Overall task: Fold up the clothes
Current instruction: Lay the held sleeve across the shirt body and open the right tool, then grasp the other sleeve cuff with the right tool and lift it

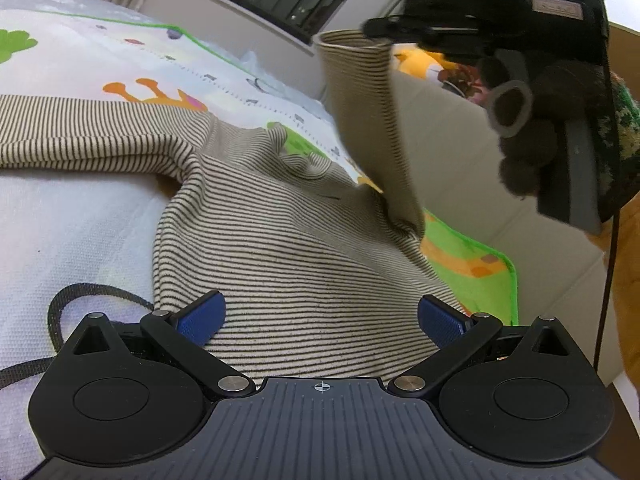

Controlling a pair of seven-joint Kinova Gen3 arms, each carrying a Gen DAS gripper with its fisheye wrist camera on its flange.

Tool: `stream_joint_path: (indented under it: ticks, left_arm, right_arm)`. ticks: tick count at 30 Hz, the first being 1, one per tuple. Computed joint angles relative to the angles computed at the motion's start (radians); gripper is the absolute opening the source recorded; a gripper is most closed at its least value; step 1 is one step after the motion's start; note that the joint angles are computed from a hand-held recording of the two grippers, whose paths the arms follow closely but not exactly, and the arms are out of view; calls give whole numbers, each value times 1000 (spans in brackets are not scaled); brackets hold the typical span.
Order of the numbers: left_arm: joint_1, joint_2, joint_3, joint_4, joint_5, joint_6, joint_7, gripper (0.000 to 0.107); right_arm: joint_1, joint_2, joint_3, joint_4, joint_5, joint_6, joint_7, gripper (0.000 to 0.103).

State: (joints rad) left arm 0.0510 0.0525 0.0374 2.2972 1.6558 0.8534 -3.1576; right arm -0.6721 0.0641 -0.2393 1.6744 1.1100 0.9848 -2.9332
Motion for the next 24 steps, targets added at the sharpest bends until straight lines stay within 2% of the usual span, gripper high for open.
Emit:
stream_joint_path:
  ticks: [4,6,10,14,18,21,24]
  left_arm:
    - [0,0,0,0,-1,1,0,103]
    - [1,-4,1,-2,-8,-4,5,103]
    - [4,-10,4,-9,-28,-16,21,103]
    - [9,-10,10,-33,-71,-34,60,103]
    - [14,-15,14,-37,-77,-50,68,103]
    - [-10,-26,-8,-43,-116,-2,121,103]
    - [-61,-70,-44,-39,-164,27,190,103]
  right_arm:
    - [16,-8,6,19,-30,-65,-12,9]
    - [18,-25,2,43,-26,-76,-35,22]
    - [43,-91,-17,123,-22,-112,-105,33]
    - [92,-189,-63,265,-12,-168,-239,52]
    - [136,-243,-132,374,-50,-175,-305,52]
    - [137,-244,-154,381,-99,-170,-222,51]
    - [125,-217,-189,343,-88,-143,-131,50]
